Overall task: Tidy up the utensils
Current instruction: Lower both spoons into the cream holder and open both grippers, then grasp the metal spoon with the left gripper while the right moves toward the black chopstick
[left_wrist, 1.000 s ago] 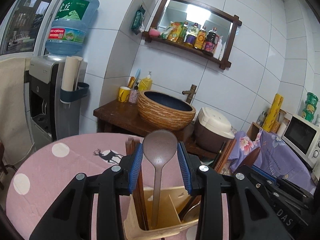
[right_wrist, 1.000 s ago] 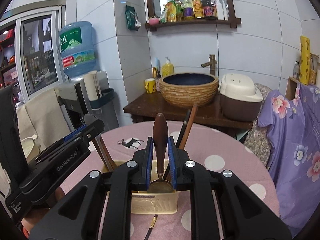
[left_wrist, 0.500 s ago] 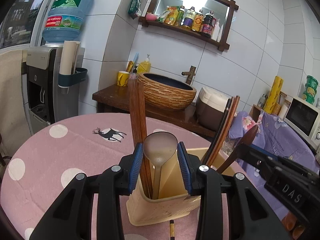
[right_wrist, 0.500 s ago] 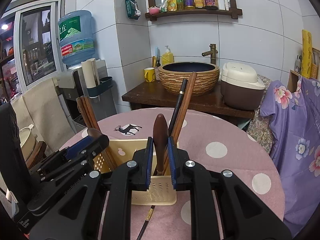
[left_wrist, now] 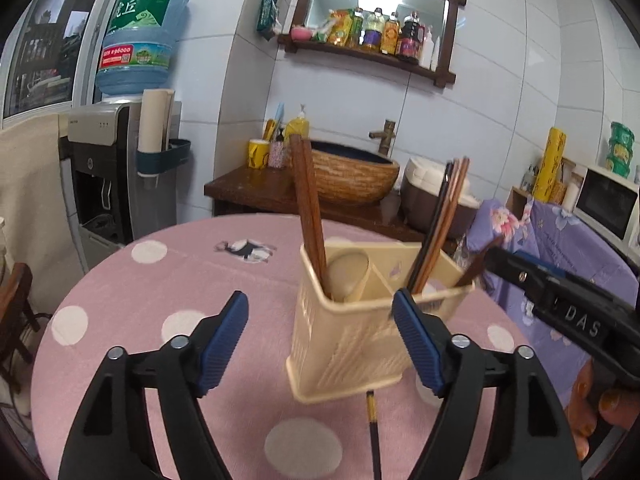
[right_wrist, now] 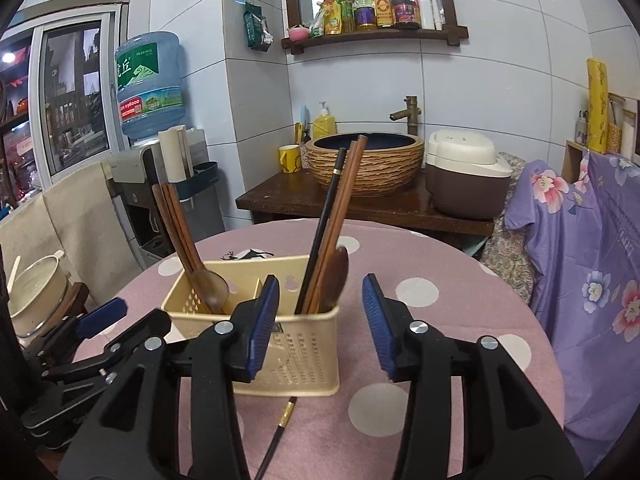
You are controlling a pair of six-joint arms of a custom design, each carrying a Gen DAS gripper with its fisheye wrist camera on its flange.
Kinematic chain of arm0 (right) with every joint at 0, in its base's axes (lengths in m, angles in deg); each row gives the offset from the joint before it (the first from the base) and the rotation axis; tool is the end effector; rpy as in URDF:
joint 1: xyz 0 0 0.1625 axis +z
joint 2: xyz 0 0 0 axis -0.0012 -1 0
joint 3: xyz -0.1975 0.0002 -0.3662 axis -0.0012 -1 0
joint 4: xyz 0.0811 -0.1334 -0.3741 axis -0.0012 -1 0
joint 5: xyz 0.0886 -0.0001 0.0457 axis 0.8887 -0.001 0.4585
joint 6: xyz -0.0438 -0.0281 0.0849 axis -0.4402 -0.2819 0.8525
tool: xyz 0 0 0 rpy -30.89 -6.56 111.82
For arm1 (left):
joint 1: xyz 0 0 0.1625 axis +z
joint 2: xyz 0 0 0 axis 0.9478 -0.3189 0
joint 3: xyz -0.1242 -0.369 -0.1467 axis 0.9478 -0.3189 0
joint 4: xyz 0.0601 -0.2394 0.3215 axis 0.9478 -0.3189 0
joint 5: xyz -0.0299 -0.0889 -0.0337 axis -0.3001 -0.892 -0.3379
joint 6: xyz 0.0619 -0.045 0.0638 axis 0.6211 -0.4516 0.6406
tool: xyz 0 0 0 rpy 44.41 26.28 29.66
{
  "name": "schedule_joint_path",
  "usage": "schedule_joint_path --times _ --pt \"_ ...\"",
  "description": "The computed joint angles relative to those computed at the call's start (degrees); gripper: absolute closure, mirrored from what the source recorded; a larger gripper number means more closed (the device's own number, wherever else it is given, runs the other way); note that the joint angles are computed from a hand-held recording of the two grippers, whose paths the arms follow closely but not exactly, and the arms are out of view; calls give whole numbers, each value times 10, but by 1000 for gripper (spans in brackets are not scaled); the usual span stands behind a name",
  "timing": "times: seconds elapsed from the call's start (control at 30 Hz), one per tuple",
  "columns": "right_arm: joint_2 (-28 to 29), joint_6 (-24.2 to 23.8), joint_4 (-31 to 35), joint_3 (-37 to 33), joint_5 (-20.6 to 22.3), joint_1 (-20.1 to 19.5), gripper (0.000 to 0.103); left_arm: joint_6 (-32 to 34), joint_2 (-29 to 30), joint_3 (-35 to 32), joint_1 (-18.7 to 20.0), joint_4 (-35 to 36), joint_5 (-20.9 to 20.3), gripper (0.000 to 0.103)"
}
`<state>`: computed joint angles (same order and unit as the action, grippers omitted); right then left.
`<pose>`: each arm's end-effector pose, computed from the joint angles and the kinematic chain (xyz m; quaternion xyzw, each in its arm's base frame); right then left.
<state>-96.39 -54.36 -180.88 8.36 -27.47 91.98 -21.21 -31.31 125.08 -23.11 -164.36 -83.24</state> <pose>0.1424 -0.8421 0.3467 0.2474 -0.8198 0.4585 0.2378 -0.3954 -0.7581 0.0476 0.1773 0.8204 -0.4839 0.2477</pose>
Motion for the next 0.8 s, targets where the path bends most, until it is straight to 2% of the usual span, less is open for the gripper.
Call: schedule_joint_path --times 0.13,0.27,0.33,0.5,0.63,0.8 --pt "-37 -12 -38 79 -4 -2 45 -45 -40 76 -7 38 18 21" --pt "-71 -23 -65 153 -8 -6 43 -89 -75 151 -14 68 18 19" --pt "-84 -26 -82 188 -14 -9 35 -105 -84 177 -17 72 28 19" --pt "-105 -39 -120 252 -39 -19 34 -178 -107 239 -18 116 47 19" --pt "-119 -37 -134 289 -51 -31 34 -257 -129 283 -13 161 34 20" --pt "-131 -14 -131 317 -61 -45 34 -284 -129 297 -15 188 30 26"
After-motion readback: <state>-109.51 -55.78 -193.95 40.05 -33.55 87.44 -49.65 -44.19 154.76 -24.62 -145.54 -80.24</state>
